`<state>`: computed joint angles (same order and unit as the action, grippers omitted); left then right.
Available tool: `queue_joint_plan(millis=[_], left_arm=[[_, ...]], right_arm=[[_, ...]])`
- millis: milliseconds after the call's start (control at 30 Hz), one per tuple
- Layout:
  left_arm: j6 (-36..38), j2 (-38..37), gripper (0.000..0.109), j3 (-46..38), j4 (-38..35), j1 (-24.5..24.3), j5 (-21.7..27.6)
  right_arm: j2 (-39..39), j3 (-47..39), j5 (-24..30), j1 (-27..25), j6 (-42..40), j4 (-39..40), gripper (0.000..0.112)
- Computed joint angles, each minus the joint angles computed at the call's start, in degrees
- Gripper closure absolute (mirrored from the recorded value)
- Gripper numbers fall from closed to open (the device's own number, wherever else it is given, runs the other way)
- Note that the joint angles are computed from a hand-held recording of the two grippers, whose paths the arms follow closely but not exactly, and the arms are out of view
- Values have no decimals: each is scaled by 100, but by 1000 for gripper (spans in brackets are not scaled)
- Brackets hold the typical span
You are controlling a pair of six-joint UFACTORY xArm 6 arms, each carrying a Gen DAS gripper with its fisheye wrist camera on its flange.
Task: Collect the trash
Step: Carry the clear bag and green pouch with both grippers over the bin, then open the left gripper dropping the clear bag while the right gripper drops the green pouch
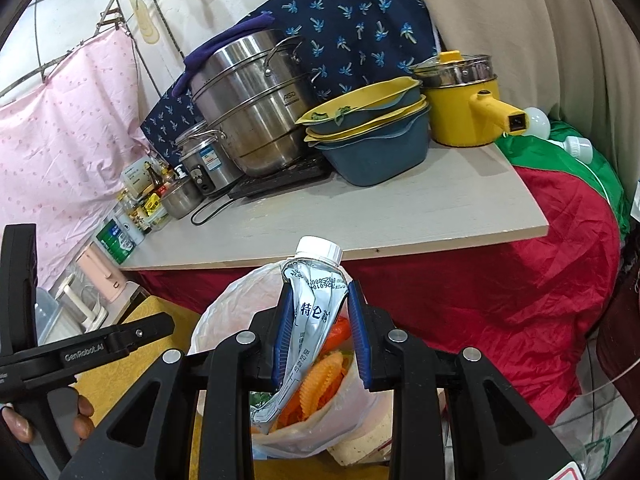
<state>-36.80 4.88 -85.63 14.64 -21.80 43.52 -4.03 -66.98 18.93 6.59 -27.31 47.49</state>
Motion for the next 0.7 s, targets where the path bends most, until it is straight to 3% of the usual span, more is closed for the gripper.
queue_joint_plan(millis=[367,533,700], left_arm=[[-372,-417,35,511,365,188,-18],[-561,-706,34,777,696,242,59],[-854,-1042,29,1035,976,213,97]], right_arm=[[932,-1157,446,384,262,-318,79],[804,-1132,333,488,386,-485,76],[405,-788,334,545,506,-724,65]])
